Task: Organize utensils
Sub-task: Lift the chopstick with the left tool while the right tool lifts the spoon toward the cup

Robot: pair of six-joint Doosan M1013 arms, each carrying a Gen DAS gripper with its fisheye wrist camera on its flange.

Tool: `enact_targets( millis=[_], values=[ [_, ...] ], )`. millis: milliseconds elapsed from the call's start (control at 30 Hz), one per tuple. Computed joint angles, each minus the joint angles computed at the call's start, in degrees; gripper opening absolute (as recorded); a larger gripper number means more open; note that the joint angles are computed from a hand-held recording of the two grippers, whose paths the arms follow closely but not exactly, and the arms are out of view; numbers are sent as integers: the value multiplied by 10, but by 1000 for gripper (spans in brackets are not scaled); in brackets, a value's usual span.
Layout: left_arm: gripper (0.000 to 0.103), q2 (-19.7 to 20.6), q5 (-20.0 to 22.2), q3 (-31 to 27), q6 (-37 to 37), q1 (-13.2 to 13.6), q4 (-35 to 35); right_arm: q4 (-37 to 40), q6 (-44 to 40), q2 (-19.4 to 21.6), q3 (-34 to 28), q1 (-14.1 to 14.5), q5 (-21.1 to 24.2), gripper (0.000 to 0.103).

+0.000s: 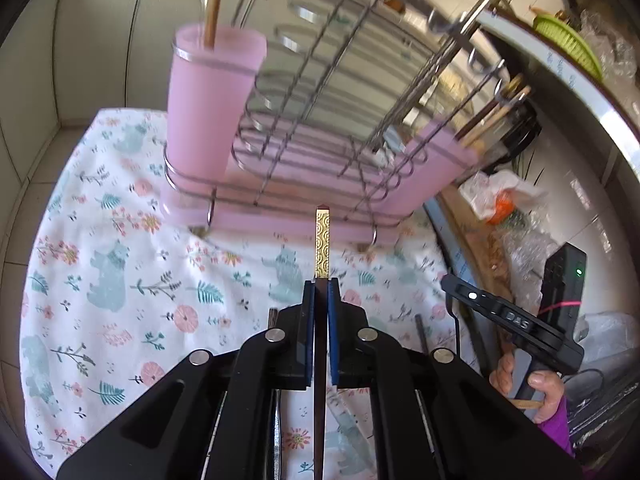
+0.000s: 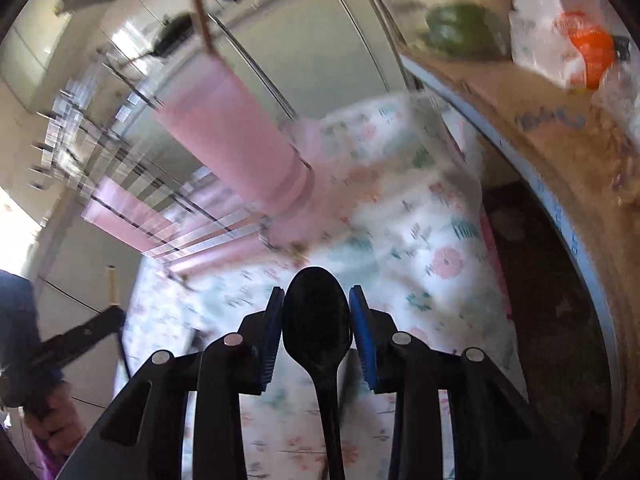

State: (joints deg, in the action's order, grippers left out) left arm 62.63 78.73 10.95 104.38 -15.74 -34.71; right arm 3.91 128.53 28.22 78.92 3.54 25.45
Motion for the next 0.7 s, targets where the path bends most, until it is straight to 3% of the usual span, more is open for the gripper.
enact_targets(
  millis=[333,633,700],
  values=[
    [5,-82,-133,133,63,9,-53,44,-62,-29,14,13,-110,33],
    [5,-103,-185,147,81,14,-86,87,-132,-44,8,16,-155,33],
    [5,-102,-192,141,84,15,-89,135,-181,-46,5,13,-165,33]
  ],
)
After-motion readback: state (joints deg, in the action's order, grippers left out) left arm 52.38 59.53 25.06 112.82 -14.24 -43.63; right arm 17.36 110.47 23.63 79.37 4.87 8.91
